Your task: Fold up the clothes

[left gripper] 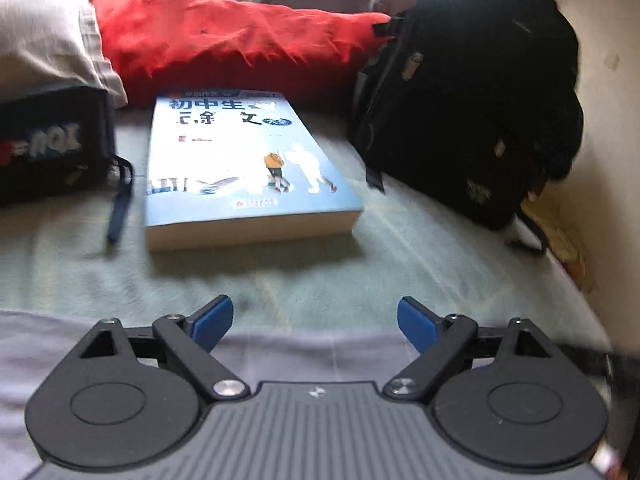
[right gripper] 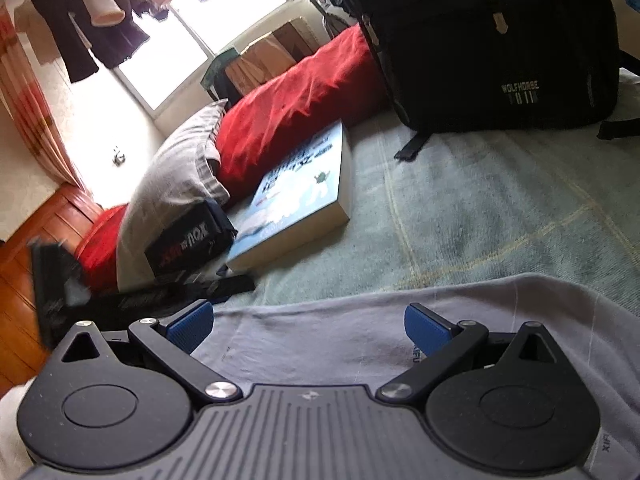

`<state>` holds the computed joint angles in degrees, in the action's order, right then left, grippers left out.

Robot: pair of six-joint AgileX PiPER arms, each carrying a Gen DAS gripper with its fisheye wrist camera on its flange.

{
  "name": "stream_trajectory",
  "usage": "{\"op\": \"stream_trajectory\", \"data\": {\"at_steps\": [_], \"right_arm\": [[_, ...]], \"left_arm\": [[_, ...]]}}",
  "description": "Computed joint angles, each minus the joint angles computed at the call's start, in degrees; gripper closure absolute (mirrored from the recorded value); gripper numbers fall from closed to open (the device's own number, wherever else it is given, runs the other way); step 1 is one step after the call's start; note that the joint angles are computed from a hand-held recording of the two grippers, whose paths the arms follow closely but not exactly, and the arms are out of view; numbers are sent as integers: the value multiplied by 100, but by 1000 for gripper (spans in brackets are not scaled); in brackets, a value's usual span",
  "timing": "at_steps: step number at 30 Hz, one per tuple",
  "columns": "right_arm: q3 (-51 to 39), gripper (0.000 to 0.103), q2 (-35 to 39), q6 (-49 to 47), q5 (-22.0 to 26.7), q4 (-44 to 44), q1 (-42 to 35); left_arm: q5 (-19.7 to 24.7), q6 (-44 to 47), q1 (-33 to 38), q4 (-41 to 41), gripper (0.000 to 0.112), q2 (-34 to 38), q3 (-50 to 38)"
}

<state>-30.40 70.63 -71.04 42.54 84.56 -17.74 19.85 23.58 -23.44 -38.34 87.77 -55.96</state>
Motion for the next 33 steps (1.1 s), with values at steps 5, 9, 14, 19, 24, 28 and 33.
{"op": "stream_trajectory", "data": {"at_steps": [5, 9, 14, 19, 24, 28, 33], "right_arm": [[11, 0, -44, 120, -117, 10, -48], [-3, 0, -12, 156, -141, -45, -13], [-6, 0, -58, 176, -441, -148, 229], [-69, 0, -123, 356, -142, -344, 38], [-423, 0, -800, 1350, 937, -1361, -848], [-747, 0, -1307, 2304, 916, -3011, -805], [-551, 0, -994, 3475, 27, -4627, 300]], "left_arm": [[365, -1442, -584, 1987, 22, -375, 338], [-112, -3525, -1147, 4275, 15, 101, 345], [-17, -4803, -1136, 5061, 12, 718, -365], [803, -5131, -1292, 5366, 19, 78, -372], [1296, -4880, -1044, 5367, 17, -1157, 374], [1062, -5444, -618, 6242, 18, -1484, 1068], [97, -4375, 333, 5108, 14, -1210, 1573]]}}
